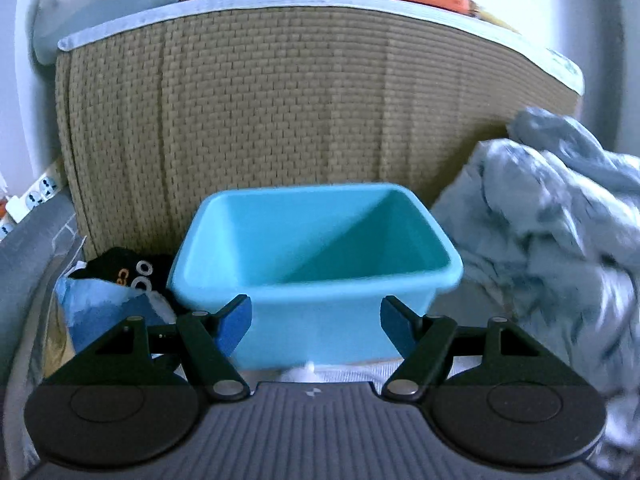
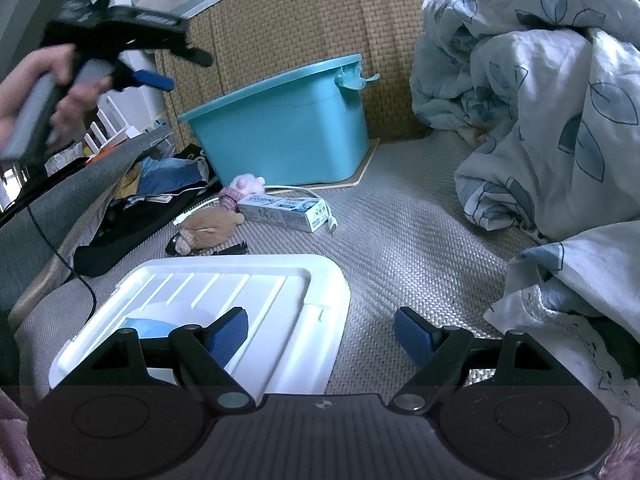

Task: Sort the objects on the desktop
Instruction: 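Lower the right tool and grasp the small black object by the toothpaste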

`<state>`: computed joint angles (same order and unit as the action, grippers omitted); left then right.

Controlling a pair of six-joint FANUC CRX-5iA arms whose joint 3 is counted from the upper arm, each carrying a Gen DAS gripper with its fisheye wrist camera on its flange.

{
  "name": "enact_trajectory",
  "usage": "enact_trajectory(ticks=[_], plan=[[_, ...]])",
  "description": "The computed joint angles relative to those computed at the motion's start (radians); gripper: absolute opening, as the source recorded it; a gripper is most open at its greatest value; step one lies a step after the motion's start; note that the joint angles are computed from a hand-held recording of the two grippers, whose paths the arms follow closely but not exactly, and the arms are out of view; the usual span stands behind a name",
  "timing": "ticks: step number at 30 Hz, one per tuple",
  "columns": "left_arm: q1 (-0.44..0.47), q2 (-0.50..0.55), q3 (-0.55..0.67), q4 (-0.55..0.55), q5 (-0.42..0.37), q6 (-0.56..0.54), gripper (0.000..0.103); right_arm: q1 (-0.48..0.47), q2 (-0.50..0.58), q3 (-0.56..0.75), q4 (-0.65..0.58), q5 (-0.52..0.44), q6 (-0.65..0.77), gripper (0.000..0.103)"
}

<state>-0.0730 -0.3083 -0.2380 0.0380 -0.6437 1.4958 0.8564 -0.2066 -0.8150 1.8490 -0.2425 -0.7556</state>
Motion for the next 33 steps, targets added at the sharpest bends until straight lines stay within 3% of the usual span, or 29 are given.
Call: enact_trajectory(ticks=[4, 8, 15, 18, 24, 28, 33], plan=[[0.012, -0.081, -0.114, 0.015, 0.032, -0.047, 0.075, 0.014, 0.01, 0.004, -0.079, 0.006, 0.047, 0.084], [0.009, -0.135, -0.195, -0.041, 0.064, -0.078, 0.075, -0.002, 0.007, 0.003, -0.049, 0.023, 0.013, 0.084], [0.087, -0.24, -0.384, 0.098, 0.149, -0.249, 0.075, 0.135, 0.028, 0.032, -0.335, -0.107, 0.266, 0.083], [0.111, -0.269, -0.405, 0.103, 0.142, -0.234, 0.075, 0.18, 0.027, 0.055, -0.451, -0.146, 0.357, 0.077], [0.15, -0.258, -0.446, 0.22, 0.205, -0.287, 0.075, 0.277, 0.073, 0.16, -0.649, -0.244, 0.56, 0.077], [0.167, -0.24, -0.43, 0.153, 0.207, -0.203, 0.075, 0.327, 0.16, 0.292, -0.781, -0.335, 0.734, 0.075], [0.21, -0.241, -0.452, 0.234, 0.203, -0.222, 0.075, 0.308, 0.252, 0.426, -0.854, -0.31, 0.804, 0.073]])
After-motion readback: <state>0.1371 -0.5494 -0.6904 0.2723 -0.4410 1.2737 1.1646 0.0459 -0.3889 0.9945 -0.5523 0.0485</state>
